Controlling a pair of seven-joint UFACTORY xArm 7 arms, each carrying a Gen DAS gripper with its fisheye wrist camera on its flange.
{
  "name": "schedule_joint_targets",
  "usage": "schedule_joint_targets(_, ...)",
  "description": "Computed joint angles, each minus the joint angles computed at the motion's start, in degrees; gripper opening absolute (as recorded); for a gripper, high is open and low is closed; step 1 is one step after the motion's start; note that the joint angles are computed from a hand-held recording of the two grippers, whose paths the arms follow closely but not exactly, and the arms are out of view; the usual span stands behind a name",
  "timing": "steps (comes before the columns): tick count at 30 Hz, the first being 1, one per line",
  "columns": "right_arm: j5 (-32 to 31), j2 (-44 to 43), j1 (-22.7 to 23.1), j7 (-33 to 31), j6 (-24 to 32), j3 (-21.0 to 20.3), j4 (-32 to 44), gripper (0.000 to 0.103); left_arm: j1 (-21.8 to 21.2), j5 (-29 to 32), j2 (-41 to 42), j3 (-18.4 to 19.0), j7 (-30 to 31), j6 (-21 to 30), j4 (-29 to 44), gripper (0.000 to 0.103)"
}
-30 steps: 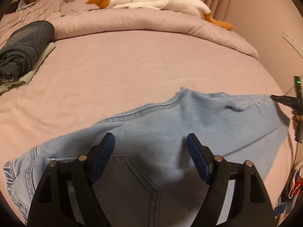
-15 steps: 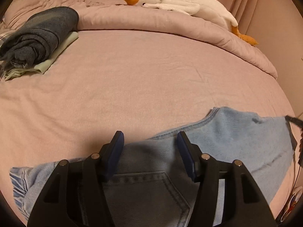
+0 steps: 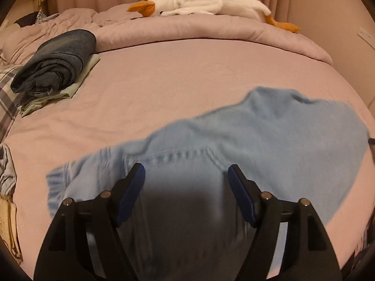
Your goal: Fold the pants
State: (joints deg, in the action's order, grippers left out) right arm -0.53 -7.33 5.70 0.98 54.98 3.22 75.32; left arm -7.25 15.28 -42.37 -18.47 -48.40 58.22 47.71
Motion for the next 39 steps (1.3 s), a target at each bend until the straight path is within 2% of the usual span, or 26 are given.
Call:
schedule_joint_targets(1, -2.76, -0.65, -1.76, 1.38, 0.65, 1.48, -0.16, 0.016, -0.45, -0.22, -1.16, 0.04, 0.06, 0.25, -0.29, 0.074)
schedule_joint_targets(2, -3.12, -1.81, -1.31, 1.73, 0.48, 0.56, -0.86, 0.016, -0.87, -0.62, -3.01, -0.01, -0.2, 0.84, -0.67, 0.074)
schedule_joint_targets(3, -1.08, -3.37, 1.54, 1.74, -0.37, -2.57, -1.95, 0.016, -0.86, -0.92, -4.58, -0.27, -0.87, 1.37, -1.02, 0.074)
schedule_joint_targets(4, 1.85, -4.81, 2.0, 0.63, -1.4, -3.37, -3.21, 0.019, -0.87, -1.43, -6.24, -0.42, -1.66, 1.77, -1.43, 0.074)
schedule_joint_targets(5, 6.14, -6.68, 0.26, -0.92, -2.76, -1.78, -4.88, 0.022, -0.98, -2.24, -8.31, -0.39, -2.7, 1.96, -2.05, 0.074)
schedule_joint_targets(6, 8.14, -7.91, 0.79, -1.42, -3.41, -1.76, -6.01, 0.029, -1.12, -3.47, -11.67, -0.3, -4.6, 1.9, -3.21, 0.074)
schedule_joint_targets(7, 9.85, -9.05, 1.52, -1.67, -4.13, -1.44, -7.06, 0.03, -0.96, -4.33, -13.92, -0.37, -5.85, 2.06, -3.9, 0.075)
schedule_joint_targets(9, 14.29, -11.52, 3.84, -2.91, -6.35, -1.0, -9.94, 0.03, 0.21, -5.96, -20.01, -0.88, -9.78, 3.78, -5.43, 0.076)
schedule_joint_targets(11, 21.59, -13.6, 8.06, -5.99, -8.5, -0.99, -12.84, 0.031, 1.21, -7.42, -25.1, -1.79, -12.87, 6.88, -6.51, 0.08)
schedule_joint_targets(15, 29.76, -14.13, 14.37, -9.6, -10.15, 0.48, -14.69, 0.04, 1.04, -12.27, -34.99, -1.56, -18.55, 12.47, -10.08, 0.081)
schedule_joint_targets(20, 35.74, -8.63, 20.75, -13.87, -9.85, 3.87, -11.3, 0.04, 1.11, -18.28, -43.47, -0.84, -24.87, 11.24, -15.69, 0.081)
schedule_joint_targets(22, 36.3, -7.97, 22.23, -14.95, -9.18, 5.33, -10.4, 0.04, 1.52, -19.48, -44.1, -0.6, -26.04, 9.4, -16.92, 0.08)
schedule_joint_targets(26, 35.62, -6.51, 25.75, -21.7, -8.48, 8.32, -8.82, 0.04, 2.3, -21.86, -43.54, 0.45, -28.71, 3.93, -19.19, 0.079)
schedule_joint_targets(27, 34.66, -5.61, 26.13, -22.73, -7.83, 8.74, -7.67, 0.04, 2.8, -21.36, -42.75, 0.72, -28.85, 4.75, -18.59, 0.077)
schedule_joint_targets(28, 33.24, -4.93, 26.55, -23.15, -7.72, 9.64, -6.9, 0.04, 3.56, -20.58, -41.6, 0.52, -28.98, 6.33, -17.6, 0.067)
schedule_joint_targets(29, 31.95, -4.65, 27.15, -24.09, -7.98, 10.53, -6.49, 0.04, 4.28, -19.61, -40.11, 0.39, -28.8, 8.23, -16.2, 0.052)
schedule_joint_targets(31, 28.93, -4.42, 27.91, -25.71, -9.49, 11.85, -5.97, 0.04, 4.8, -18.63, -38.98, 0.54, -28.58, 7.82, -15.52, 0.045)
schedule_joint_targets(32, 26.53, -4.04, 28.33, -26.0, -11.1, 12.89, -5.77, 0.04, 4.9, -18.22, -38.65, 0.37, -28.44, 7.22, -15.25, 0.036)
schedule_joint_targets(36, 20.97, -1.67, 30.28, -28.5, -14.25, 14.65, -4.4, 0.04, 5.39, -14.69, -34.63, -0.95, -25.16, 10.52, -10.89, 0.03)
schedule_joint_targets(39, 15.32, 1.47, 31.31, -28.37, -15.99, 16.1, -2.78, 0.04, 4.59, -13.96, -34.2, 0.77, -23.04, 7.77, -11.83, 0.025)
